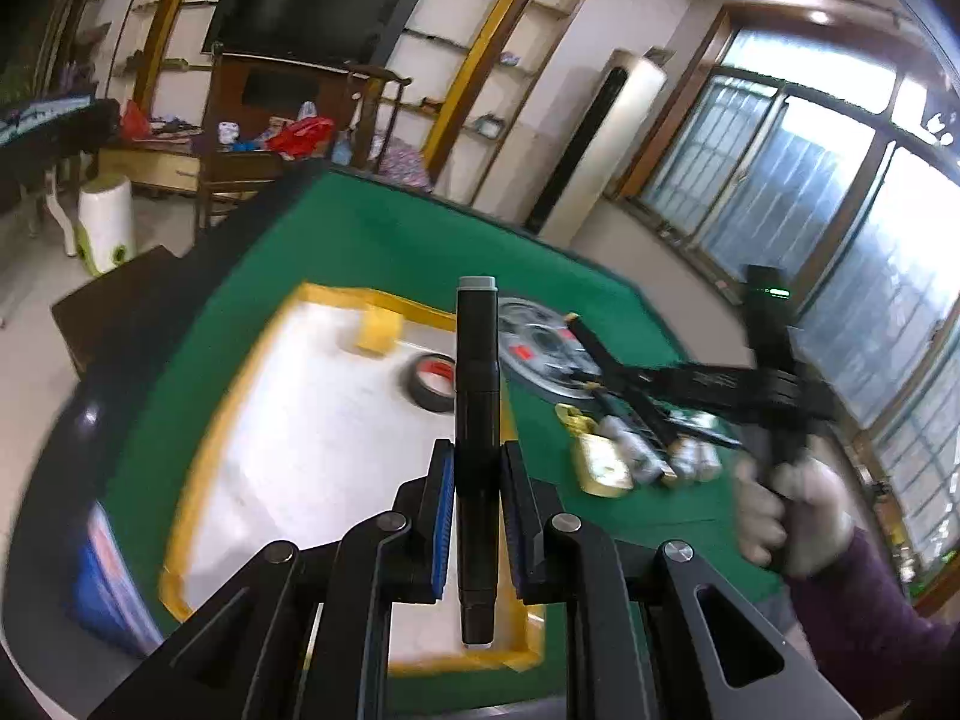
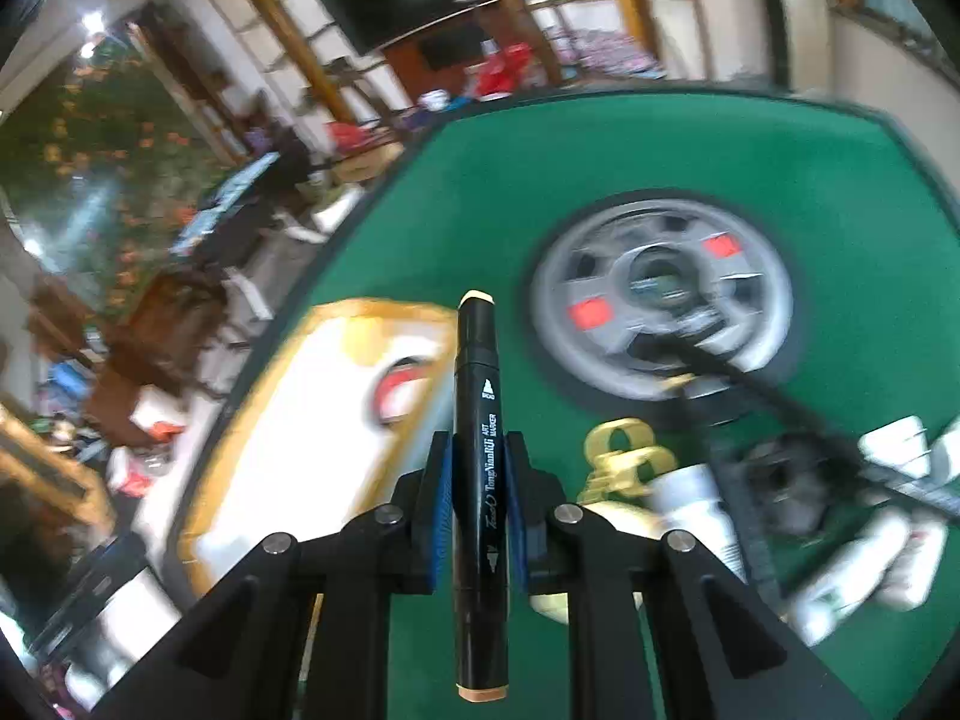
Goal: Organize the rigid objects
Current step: 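Lay both black markers side by side in the white tray, opening both tools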
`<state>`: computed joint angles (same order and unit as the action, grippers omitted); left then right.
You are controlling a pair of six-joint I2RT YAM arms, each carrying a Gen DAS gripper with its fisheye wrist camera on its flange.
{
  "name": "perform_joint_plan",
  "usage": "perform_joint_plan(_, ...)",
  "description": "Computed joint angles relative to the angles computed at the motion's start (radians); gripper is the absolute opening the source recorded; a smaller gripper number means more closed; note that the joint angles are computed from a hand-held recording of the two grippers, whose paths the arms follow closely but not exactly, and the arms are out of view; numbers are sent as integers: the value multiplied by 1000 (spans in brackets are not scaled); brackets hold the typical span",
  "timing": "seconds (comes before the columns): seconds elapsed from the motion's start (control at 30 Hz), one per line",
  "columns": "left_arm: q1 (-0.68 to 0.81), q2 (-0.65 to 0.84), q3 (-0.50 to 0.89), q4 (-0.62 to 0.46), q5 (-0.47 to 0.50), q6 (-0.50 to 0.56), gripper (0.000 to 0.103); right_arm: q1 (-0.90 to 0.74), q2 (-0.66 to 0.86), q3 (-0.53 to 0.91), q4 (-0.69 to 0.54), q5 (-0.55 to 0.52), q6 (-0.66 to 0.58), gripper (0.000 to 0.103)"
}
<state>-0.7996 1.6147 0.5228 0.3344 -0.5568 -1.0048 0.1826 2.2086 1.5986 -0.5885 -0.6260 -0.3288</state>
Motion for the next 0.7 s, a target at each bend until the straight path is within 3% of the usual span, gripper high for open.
perform_joint_plan(0.13,175,69,57,-33,132,90,14,73,34,29,-71,-66,47,16)
perform_joint_plan(0.27,370,239,154,-15,322,168,14,176,138,127,-89,-82,162,16)
perform_joint_plan(0.33,418,323,222,-41,368,192,14,213,192,185,-97,-77,211,16)
perform_joint_plan(0.53,496,478,394,-156,393,247,14,295,376,414,-126,-54,349,16)
perform_joint_plan(0.7,523,490,386,-128,429,223,19,329,415,463,-101,-23,378,16)
